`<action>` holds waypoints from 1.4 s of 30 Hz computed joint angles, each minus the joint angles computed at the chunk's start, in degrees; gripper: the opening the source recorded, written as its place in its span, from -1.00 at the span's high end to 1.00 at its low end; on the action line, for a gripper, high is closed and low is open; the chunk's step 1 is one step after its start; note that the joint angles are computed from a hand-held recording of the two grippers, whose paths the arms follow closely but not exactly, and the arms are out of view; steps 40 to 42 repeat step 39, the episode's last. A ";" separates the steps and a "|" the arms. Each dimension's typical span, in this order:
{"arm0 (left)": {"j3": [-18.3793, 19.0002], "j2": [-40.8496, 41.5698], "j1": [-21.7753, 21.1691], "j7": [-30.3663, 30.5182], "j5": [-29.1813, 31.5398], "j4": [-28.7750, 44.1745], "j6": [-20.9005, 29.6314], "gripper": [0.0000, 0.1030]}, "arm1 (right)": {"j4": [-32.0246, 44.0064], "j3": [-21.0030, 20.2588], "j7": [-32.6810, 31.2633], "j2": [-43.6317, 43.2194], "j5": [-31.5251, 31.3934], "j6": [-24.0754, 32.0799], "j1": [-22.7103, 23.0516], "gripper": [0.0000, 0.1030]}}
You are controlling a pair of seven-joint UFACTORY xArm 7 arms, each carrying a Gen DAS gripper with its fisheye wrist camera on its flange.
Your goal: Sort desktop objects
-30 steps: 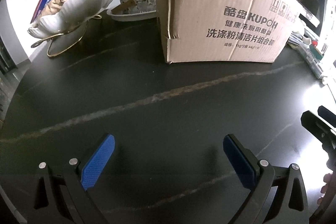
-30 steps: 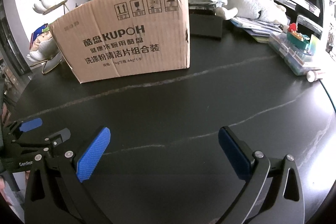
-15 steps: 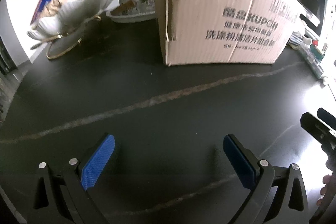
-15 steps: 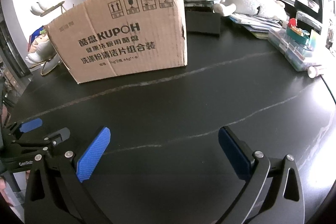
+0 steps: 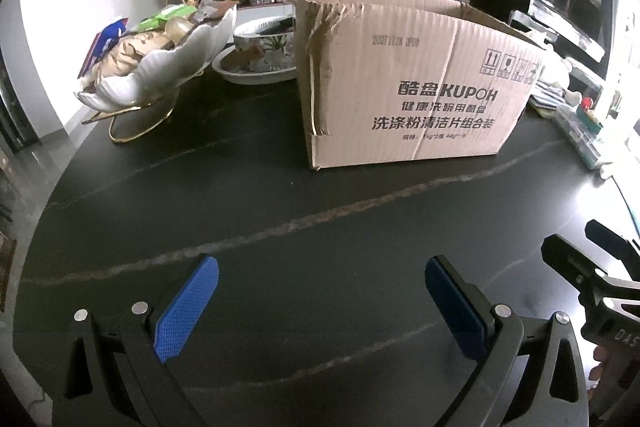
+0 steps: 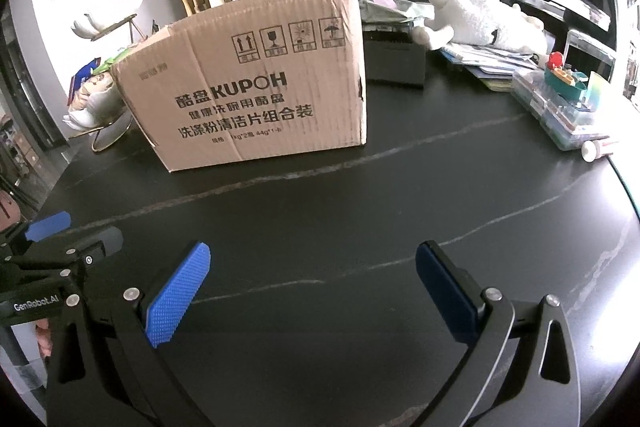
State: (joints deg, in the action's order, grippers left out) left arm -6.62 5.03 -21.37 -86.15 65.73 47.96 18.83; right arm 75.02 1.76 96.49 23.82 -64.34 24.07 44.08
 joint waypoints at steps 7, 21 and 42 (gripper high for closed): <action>-0.75 -1.41 -0.16 1.46 -1.45 -0.98 0.58 -0.98 | -0.48 0.29 -0.55 -0.50 0.45 0.00 -0.05 -0.98; -1.91 -3.14 0.84 -0.62 0.62 -1.60 0.79 -0.98 | -0.89 0.93 -0.46 -1.58 -0.32 0.37 -0.37 -0.98; -2.09 -3.29 1.25 -0.81 -0.34 -1.68 1.65 -0.98 | -0.97 1.03 -1.01 -1.78 -0.26 0.54 -0.32 -0.98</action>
